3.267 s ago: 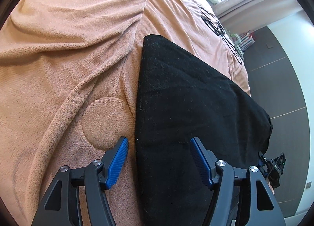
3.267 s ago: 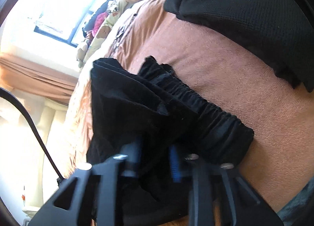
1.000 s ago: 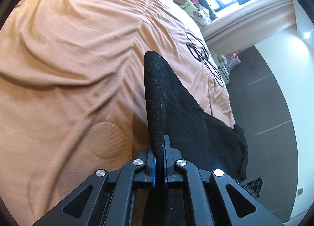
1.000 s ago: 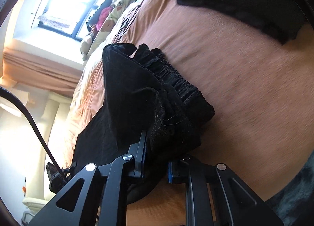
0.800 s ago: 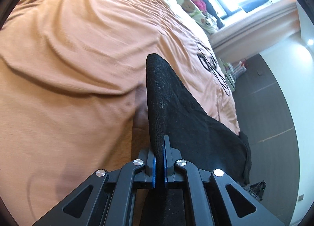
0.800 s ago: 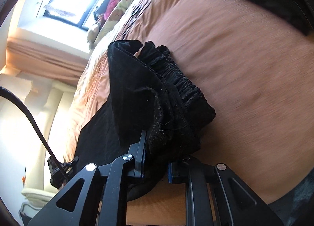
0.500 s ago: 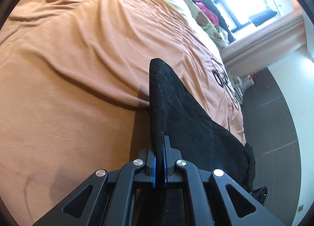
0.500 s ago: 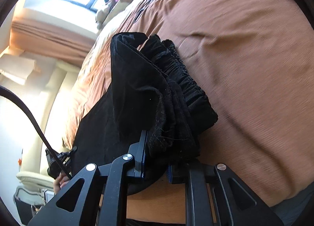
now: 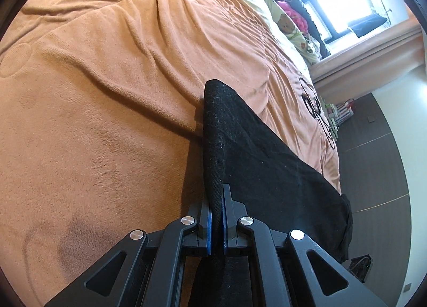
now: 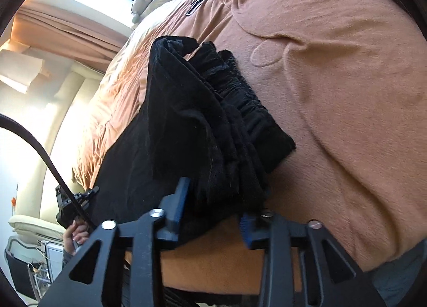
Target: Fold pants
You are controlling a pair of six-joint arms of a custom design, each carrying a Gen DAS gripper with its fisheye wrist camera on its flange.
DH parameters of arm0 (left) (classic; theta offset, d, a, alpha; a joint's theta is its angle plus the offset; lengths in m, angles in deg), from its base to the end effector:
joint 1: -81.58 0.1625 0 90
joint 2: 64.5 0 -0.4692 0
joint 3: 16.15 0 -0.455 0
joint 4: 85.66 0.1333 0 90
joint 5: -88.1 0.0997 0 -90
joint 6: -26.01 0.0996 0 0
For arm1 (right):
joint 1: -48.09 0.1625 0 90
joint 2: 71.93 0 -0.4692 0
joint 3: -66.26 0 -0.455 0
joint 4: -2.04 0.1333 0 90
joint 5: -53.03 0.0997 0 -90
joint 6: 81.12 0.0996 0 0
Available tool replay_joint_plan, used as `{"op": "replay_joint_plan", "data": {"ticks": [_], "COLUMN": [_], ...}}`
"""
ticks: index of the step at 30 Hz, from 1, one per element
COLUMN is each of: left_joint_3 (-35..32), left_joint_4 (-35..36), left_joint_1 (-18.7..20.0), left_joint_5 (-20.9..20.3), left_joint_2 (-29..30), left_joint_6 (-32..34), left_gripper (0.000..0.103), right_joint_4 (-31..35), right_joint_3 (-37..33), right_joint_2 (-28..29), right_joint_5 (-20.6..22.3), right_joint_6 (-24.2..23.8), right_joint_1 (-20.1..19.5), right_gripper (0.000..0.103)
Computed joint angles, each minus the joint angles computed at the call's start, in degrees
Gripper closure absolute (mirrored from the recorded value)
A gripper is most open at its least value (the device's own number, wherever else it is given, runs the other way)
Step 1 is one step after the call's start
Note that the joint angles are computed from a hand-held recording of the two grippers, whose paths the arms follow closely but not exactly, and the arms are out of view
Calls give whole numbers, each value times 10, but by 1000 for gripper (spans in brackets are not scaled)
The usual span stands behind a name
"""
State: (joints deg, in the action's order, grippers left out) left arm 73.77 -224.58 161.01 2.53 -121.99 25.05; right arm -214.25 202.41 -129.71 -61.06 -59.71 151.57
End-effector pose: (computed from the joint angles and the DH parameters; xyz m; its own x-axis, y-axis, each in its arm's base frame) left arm -0.0008 -0.7730 0.2473 -0.9869 0.1455 -0.0693 0.1594 0.9452 -0.2850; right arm 0.2011 -0.4415 0.1269 -0.9493 0.3141 -0.0163 0.2044 0.5769 -0.7908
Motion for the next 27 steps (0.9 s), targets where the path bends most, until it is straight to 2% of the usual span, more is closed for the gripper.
{"op": "replay_joint_plan", "data": {"ticks": [2, 5, 8, 10, 14, 17, 19, 22, 27], "left_joint_3": [3, 8, 3, -9, -9, -2, 2, 8, 12], "left_joint_4": [-4, -15, -4, 23, 38, 32, 26, 19, 15], "left_joint_1": [0, -1, -2, 1, -2, -7, -7, -8, -8], "left_joint_5": [1, 5, 15, 21, 44, 64, 66, 65, 63], "left_joint_2": [-2, -4, 0, 6, 3, -5, -9, -14, -19], "left_joint_6": [0, -9, -6, -16, -24, -28, -31, -36, -43], "left_gripper": [97, 97, 97, 95, 91, 86, 79, 76, 74], "right_joint_4": [4, -16, -35, -38, -17, 2, 0, 17, 84], "right_joint_3": [10, 28, 40, 40, 18, -9, -21, -44, -90], "right_joint_2": [-14, -34, -59, -75, -92, -80, -64, -54, -50], "right_joint_5": [-12, -54, -73, -63, -13, 49, 75, 124, 172], "right_joint_6": [-6, -19, -42, -60, -91, -100, -107, -114, -111], "right_joint_1": [1, 15, 21, 15, -11, -41, -55, -81, -117], "right_gripper": [62, 50, 50, 50, 50, 50, 50, 50, 50]}}
